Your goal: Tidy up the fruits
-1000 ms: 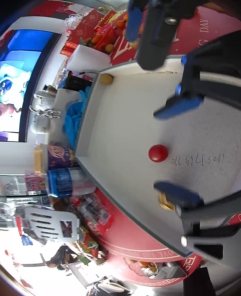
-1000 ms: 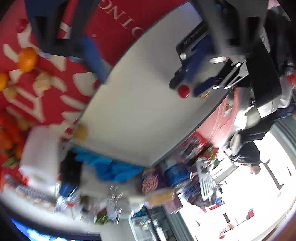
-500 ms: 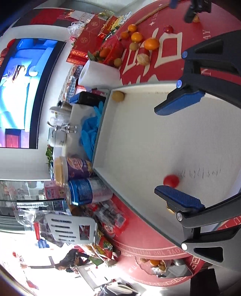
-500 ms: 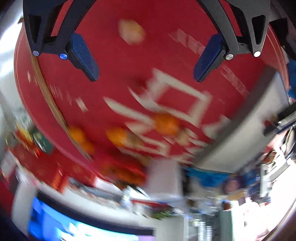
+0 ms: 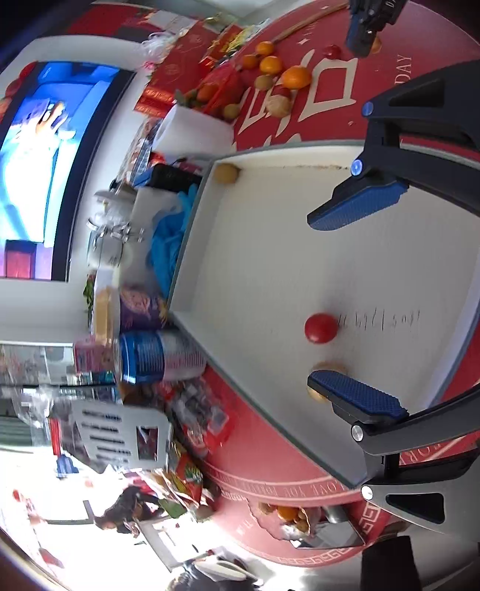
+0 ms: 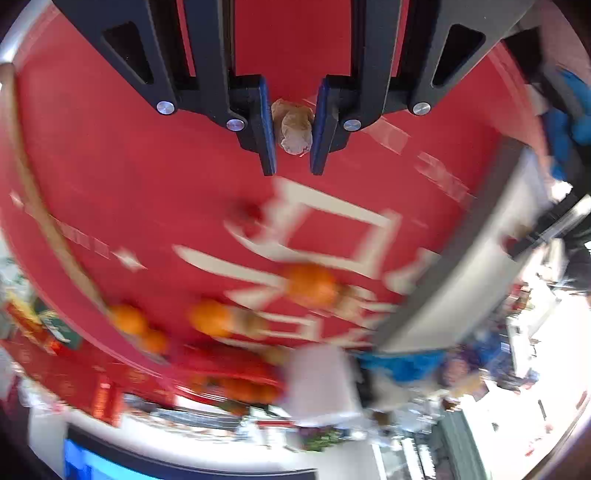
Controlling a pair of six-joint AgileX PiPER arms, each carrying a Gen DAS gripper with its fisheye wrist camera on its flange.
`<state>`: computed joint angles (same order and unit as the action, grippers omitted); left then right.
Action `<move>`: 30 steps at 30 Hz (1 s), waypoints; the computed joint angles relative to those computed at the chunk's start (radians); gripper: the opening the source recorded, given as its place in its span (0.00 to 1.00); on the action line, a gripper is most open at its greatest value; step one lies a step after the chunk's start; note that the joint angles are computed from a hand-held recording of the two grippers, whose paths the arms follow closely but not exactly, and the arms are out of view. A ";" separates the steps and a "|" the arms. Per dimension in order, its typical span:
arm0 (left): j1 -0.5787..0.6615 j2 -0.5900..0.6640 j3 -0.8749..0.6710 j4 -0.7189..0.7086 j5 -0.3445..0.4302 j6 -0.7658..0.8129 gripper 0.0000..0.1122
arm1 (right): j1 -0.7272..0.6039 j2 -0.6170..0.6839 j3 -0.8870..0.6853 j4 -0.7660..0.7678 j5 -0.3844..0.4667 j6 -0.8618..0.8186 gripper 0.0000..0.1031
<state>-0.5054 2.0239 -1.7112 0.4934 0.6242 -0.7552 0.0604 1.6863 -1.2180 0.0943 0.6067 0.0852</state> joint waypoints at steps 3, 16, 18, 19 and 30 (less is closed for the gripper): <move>0.004 -0.011 0.018 0.035 0.009 -0.042 0.72 | 0.061 0.077 -0.151 0.116 0.038 -0.095 0.19; 0.012 -0.025 0.029 0.020 0.040 -0.009 0.72 | 0.201 0.395 -0.653 0.154 0.225 -0.084 0.56; 0.002 -0.021 0.014 0.017 0.046 0.010 0.72 | 0.182 0.329 -0.556 0.132 0.141 -0.074 0.92; -0.004 -0.017 0.001 0.008 0.051 0.027 0.72 | 0.176 0.284 -0.501 0.083 0.096 -0.045 0.94; -0.148 0.136 -0.362 -0.218 0.184 0.405 0.72 | -0.028 0.064 -0.101 -0.194 0.008 0.150 0.94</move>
